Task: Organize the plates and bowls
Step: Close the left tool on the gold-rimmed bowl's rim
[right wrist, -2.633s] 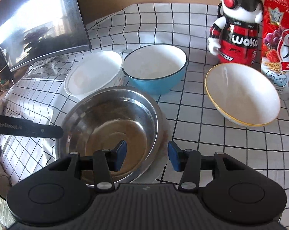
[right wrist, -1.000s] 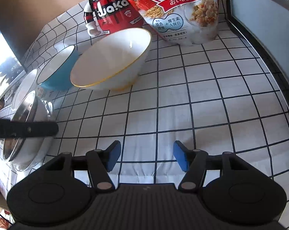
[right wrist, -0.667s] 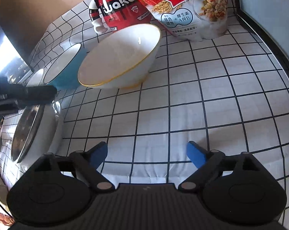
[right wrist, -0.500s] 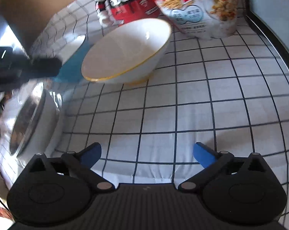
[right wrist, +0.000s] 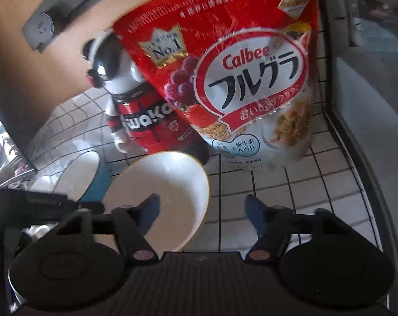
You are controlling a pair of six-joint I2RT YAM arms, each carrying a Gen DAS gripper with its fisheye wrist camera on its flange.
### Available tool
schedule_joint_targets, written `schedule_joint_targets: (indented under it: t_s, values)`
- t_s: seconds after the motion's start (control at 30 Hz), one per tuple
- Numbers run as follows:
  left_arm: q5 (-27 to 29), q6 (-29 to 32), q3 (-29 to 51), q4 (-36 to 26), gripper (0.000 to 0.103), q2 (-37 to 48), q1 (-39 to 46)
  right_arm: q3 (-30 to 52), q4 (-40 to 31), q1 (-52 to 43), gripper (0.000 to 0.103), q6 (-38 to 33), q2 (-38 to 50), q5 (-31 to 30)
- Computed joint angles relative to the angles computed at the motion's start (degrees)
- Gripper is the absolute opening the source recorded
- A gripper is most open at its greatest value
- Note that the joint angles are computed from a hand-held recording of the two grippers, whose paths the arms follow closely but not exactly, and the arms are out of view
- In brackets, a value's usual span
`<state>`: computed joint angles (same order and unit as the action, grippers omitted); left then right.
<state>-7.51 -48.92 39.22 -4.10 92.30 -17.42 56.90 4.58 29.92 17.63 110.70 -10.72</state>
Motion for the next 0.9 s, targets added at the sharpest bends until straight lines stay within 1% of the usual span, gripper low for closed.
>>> schedule_joint_targets:
  t_s: [0.2,0.23,0.27,0.33,0.37,0.43,0.57,0.73,0.9]
  values:
    - [3.0,1.3,3.8,2.1,0.021,8.4,0.9,9.4,-2.3,1.2,0.052,0.9,11.1,-1.3]
    - [3.5,1.5,4.2,3.0,0.021,9.6,0.9,10.6,-2.8,1.3,0.046,1.2,12.4,-2.0]
    - [4.1,1.7,4.5,4.1,0.021,10.7,0.8,11.1,-3.1,1.6,0.039,1.6,13.3,-2.7]
    - [4.8,2.1,5.1,5.4,0.026,12.4,0.7,11.5,-3.2,1.7,0.03,2.1,14.0,-3.9]
    - [4.7,2.1,5.4,5.7,0.028,13.0,0.5,11.4,-3.1,1.9,0.029,2.4,13.9,-3.4]
    - [4.0,2.2,5.9,5.2,0.028,13.2,0.0,11.2,-3.4,2.1,0.025,2.4,13.7,-2.9]
    - [6.5,2.2,5.1,4.2,0.027,12.3,-0.5,9.1,-4.2,1.7,0.024,2.2,11.9,-3.2]
    - [5.8,1.3,4.6,0.7,0.028,10.8,-4.8,1.9,-3.8,2.2,0.024,1.6,6.2,-1.6]
    - [6.7,-1.0,1.8,0.1,0.033,8.1,-9.9,-6.7,-3.9,1.8,0.025,1.1,-1.1,-0.5]
